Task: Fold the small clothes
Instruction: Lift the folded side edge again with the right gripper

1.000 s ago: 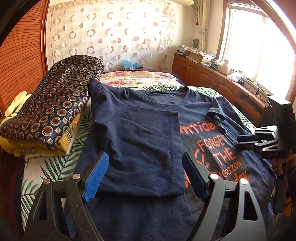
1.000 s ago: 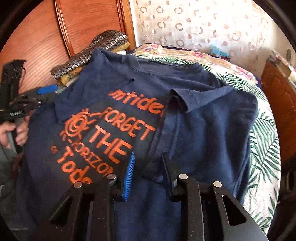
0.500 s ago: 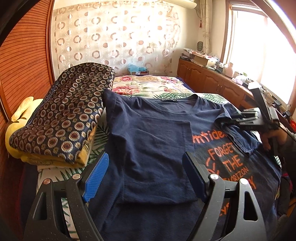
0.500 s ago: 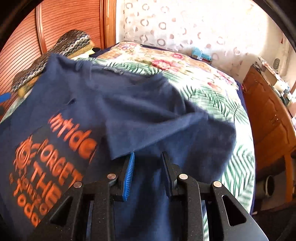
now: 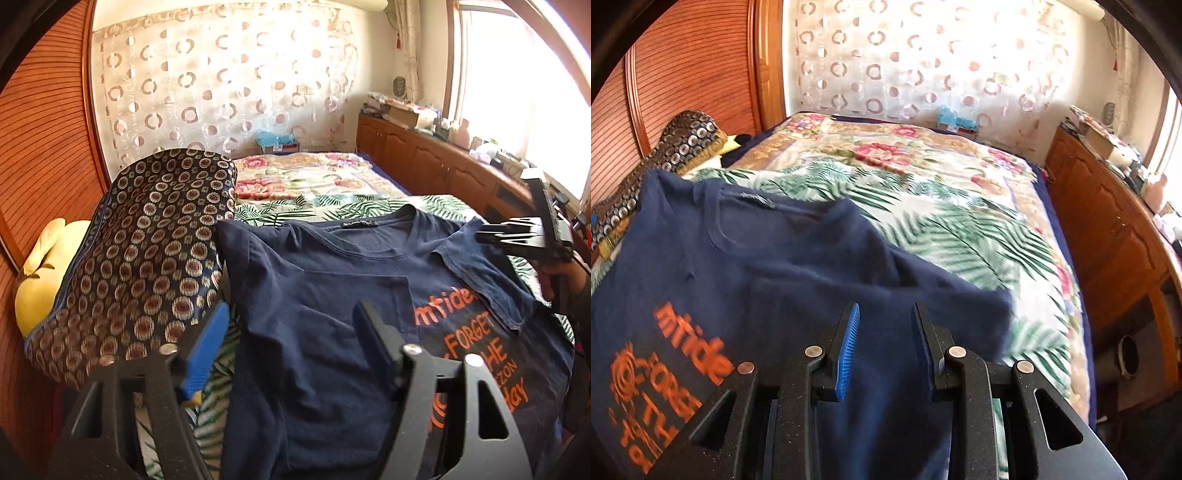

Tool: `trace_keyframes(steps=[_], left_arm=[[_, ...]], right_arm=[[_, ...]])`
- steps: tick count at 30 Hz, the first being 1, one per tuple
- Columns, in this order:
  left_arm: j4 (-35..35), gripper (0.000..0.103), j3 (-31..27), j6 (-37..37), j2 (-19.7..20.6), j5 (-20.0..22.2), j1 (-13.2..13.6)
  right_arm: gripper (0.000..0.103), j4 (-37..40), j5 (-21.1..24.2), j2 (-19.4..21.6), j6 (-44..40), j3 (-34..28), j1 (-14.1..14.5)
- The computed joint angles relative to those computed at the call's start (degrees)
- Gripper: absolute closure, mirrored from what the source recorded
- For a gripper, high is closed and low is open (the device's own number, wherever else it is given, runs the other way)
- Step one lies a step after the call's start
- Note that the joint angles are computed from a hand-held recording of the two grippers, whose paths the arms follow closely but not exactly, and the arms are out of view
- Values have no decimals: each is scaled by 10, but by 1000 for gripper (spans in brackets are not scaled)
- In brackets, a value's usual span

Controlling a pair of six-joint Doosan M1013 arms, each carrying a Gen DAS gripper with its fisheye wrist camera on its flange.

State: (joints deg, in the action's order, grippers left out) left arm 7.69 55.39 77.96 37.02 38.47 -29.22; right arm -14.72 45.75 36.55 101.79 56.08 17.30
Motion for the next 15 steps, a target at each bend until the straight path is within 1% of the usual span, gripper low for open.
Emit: trace_keyframes(steps=[2,5,10,11,15], left_arm=[[-8,43,-28,10,14,25,4],[-3,46,-68,3,36,56,7],[3,48,-140,-8,76,116,14],[4,50,-157,-12,84,129,15],[7,53,-205,-4,110,167,13]], right_arm=[[73,-5,-7,-15,9,24,-5],[73,19,-5,-27,8,45,-14],[73,44,-17,-39,-6,70,-19],[73,51,-14,-40,-11,69,-22],[71,57,-20,-38,-10,66,-24]])
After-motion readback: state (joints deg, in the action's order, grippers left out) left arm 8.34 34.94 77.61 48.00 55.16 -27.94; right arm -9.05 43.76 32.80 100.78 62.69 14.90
